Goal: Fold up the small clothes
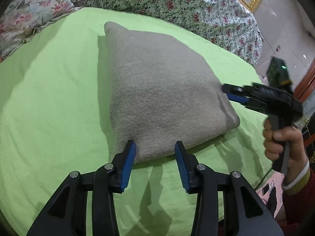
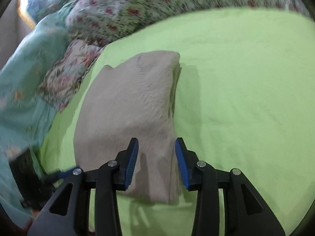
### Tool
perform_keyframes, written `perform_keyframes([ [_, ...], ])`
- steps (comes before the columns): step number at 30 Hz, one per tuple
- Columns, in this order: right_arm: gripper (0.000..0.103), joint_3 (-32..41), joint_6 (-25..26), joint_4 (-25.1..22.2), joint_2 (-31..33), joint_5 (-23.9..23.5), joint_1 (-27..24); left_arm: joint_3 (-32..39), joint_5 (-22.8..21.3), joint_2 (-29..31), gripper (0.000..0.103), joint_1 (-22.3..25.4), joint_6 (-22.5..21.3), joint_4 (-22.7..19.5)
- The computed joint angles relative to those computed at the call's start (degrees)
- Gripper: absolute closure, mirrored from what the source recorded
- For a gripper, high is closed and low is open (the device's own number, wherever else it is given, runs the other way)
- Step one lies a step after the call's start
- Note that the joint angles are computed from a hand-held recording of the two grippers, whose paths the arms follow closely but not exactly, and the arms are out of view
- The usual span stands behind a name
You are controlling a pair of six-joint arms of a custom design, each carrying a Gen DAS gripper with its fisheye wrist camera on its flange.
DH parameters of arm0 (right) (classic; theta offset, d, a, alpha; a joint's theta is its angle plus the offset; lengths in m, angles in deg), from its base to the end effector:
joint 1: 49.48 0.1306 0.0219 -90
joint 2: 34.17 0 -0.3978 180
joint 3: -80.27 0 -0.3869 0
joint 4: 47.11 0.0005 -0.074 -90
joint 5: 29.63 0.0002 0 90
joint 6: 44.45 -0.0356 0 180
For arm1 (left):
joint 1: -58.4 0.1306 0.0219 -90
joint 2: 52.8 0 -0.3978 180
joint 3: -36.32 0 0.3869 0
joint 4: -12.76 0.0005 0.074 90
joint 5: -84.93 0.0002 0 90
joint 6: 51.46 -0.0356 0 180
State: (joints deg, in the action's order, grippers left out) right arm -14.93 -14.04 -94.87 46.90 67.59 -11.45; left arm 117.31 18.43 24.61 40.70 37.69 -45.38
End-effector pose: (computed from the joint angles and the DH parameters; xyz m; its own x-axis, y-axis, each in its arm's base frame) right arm 0.3376 0.2577 0.4726 -0.7428 0.5052 -0.4393 0.1988 0.7930 0.5758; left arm 0.3604 -0.1304 0.4560 -0.7687 0.2596 -0.5846 0.5105 0.7996 -0.3162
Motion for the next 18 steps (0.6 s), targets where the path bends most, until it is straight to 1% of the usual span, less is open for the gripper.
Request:
perform_keyframes([
  [4, 0.063, -2.04, -0.84, 6.9, 1.06, -2.69, -2.59, 0.15, -0.35, 0.3, 0.06, -0.33, 0.21, -0.19],
  [5, 0.067, -2.76, -1.25, 8.83, 1.17, -4.25, -3.4, 0.32, -0.38, 0.49, 0.06, -0.3, 0.11, -0.41],
  [6, 0.079, -2.79, -0.87, 9.73, 1.41, -5.58, -3.79, 0.48, -0.63, 0.54, 0.059, -0.49, 0.17, -0.59],
  [7, 0.085, -2.04, 0.07, 9.16, 1.51, -4.71, -3.51, 0.68, -0.67, 0.57, 0.059, -0.62, 0.26, -0.75],
  [9, 0.087, -0.58, 2.72, 7.87, 1.02, -0.24, -2.24, 0.73, 0.38, 0.56, 0.055, -0.37, 0.36, -0.87],
  [10, 0.087, 0.39, 3.18, 5.92, 1.45, 1.03, -1.96, 0.66, 0.93, 0.59, 0.054, -0.43, 0.67, -0.79],
  [12, 0.087, 1.82, 3.56, 1.71, 3.4, 1.02, -2.23, 0.68, 0.98, 0.93, 0.053, -0.95, 1.06, -0.7],
  [13, 0.087, 1.86, 3.66, 0.79, 4.14, 0.45, -2.46, 0.89, 0.53, 1.11, 0.053, -1.23, 1.03, -0.81],
  [14, 0.084, 1.08, 2.16, 1.4, 4.11, -0.32, -2.77, 0.97, -0.32, 1.08, 0.052, -1.7, 1.08, -0.88],
  [15, 0.081, 0.73, 1.01, 1.58, 3.57, 0.5, -2.59, 1.03, -0.95, 0.94, 0.051, -2.04, 0.98, -0.95],
  [16, 0.076, 1.0, 0.6, 0.78, 3.15, 1.93, -2.15, 1.04, -1.15, 0.8, 0.051, -2.2, 0.9, -1.01],
  [18, 0.076, 3.0, 0.74, -2.77, 2.01, 8.49, 0.87, 0.98, -0.88, 0.71, 0.05, -2.02, 0.86, -1.19],
])
